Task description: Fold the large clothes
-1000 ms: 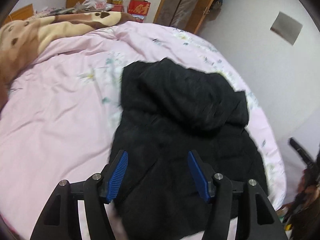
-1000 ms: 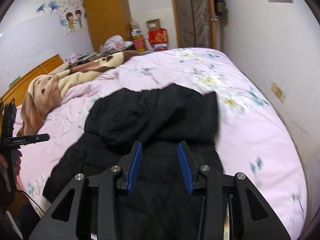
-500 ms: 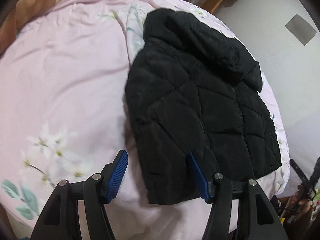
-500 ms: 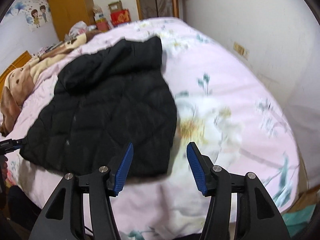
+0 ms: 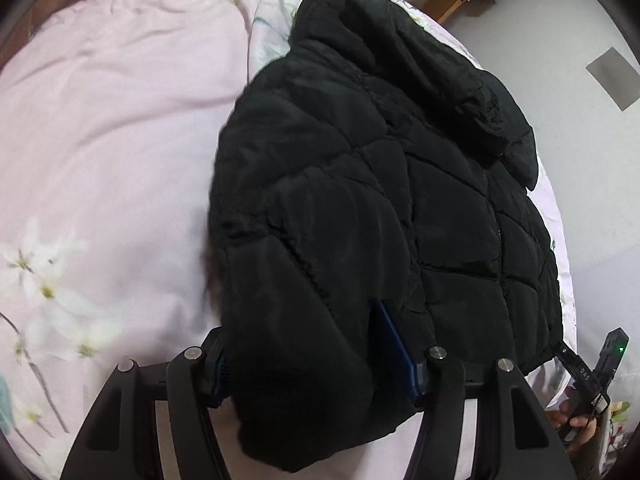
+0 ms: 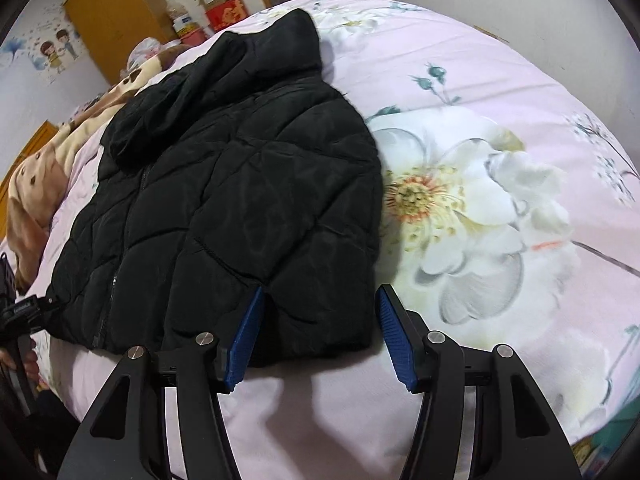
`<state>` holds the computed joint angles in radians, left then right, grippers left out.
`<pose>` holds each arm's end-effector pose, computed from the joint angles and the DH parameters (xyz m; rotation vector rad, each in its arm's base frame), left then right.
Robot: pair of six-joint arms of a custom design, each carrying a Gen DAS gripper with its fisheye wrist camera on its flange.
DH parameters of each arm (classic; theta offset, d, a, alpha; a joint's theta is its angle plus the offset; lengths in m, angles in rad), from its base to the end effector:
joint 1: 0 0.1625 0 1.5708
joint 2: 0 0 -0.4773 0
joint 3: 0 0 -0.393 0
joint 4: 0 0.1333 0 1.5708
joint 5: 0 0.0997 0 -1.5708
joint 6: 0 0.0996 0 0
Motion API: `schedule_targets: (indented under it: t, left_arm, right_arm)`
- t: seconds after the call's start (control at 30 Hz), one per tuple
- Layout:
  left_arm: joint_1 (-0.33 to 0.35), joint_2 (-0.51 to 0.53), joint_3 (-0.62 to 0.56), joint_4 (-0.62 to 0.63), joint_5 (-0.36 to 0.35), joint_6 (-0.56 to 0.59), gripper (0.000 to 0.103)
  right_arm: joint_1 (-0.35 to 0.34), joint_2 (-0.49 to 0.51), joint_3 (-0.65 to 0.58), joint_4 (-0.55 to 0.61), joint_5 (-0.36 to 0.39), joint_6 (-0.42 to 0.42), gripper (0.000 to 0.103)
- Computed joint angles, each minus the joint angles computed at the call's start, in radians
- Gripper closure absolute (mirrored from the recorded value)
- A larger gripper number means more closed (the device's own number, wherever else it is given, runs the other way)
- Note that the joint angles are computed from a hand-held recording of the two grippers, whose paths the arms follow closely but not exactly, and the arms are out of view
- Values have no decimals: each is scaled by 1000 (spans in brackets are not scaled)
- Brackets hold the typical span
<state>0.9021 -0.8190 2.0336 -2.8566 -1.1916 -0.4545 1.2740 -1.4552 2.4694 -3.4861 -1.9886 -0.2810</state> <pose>-0.2193 -0.5520 0.0576 0.2837 2.8201 -0.3751 -0.0270 -0.4058 0.3246 -0.2581 -2.3353 0.9426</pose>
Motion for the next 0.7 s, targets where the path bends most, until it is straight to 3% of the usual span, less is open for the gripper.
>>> schedule_targets:
  t: [0.1, 0.17, 0.33, 0.4, 0.7]
  left_arm:
    - [-8, 4, 8, -13, 22, -15, 41]
    - [-17, 5, 12, -22, 33, -21, 46]
    - [-57, -12, 28, -41, 75, 17, 75]
    - [-76, -25, 35, -43, 90, 26, 78]
    - [-149, -130, 92, -40, 90, 24, 81]
  right_arm:
    - [8, 17, -8, 2, -21, 15, 45]
    - [9, 19, -7, 2, -21, 24, 46]
    - [48, 25, 1, -33, -53, -5, 75]
    - [57, 14, 8, -41, -43, -12, 84]
    - [140, -108, 65, -38, -24, -28, 88]
